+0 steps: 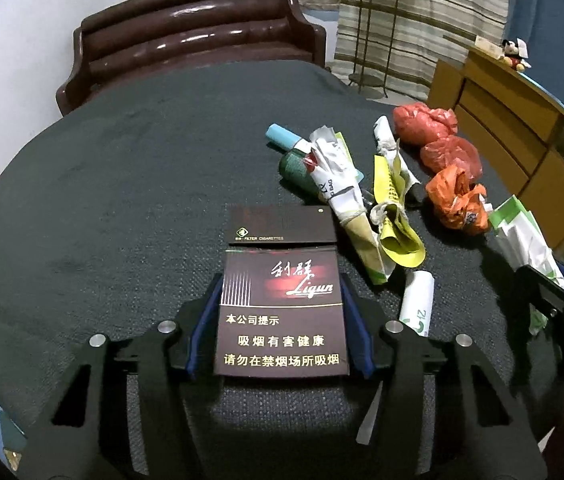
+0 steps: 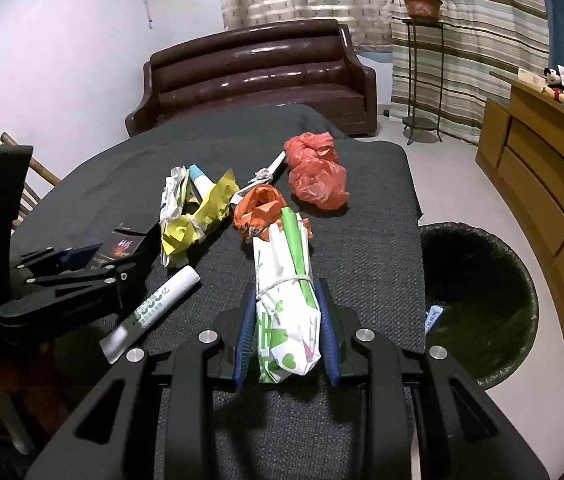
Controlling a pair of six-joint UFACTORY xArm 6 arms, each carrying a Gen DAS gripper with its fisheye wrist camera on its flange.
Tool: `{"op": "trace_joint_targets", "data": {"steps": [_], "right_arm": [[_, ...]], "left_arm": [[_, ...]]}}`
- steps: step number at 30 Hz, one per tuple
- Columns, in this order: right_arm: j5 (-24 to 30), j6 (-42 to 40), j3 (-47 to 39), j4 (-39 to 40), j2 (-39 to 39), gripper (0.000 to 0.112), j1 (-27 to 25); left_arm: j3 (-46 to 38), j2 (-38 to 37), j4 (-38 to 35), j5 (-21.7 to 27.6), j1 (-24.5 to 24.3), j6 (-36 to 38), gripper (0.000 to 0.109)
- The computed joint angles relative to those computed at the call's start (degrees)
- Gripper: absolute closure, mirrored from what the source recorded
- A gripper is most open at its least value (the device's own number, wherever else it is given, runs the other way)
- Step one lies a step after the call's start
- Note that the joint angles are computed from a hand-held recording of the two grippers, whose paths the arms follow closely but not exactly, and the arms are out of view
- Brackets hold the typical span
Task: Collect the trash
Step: 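Carry the wrapper and cigarette pack over the black trash bin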
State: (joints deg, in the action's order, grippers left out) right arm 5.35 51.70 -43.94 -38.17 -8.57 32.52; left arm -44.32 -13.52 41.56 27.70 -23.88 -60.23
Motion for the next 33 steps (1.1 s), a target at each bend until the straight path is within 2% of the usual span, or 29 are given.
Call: {"op": "trace_joint_targets", "data": {"steps": [8,15,20,23,33], "right_arm": [[-0.01,7.97,-0.13,-8.63,-1.36,0.082,-1.06],[1.61,15.0,-0.67,-16.1,-3.33,0.082,-3.19],[4.13,19.89,-1.16,-20.91,-4.68,0.082,-5.61],[7.16,24.7,-1.66,-26.35,-5.52,0.082,-7.12],[8.12,28.67,-1.84,-29.84,-4.51,0.082,-12.58]], "left_arm": [[2.49,-5.22,7.84,2.0,-1.1,-5.94,0.055],[0.41,-6.3,14.95,0.08,-2.67,-11.38,0.055],[-3.87,-2.37,17.85,-2.54,-3.84,-13.64,0.055],[-6.94,0.93,19.53,-3.56,-4.92,-15.34,0.055],[-19.37,14.27,20.43,-5.9,-8.76,-14.89,0.055]]}}
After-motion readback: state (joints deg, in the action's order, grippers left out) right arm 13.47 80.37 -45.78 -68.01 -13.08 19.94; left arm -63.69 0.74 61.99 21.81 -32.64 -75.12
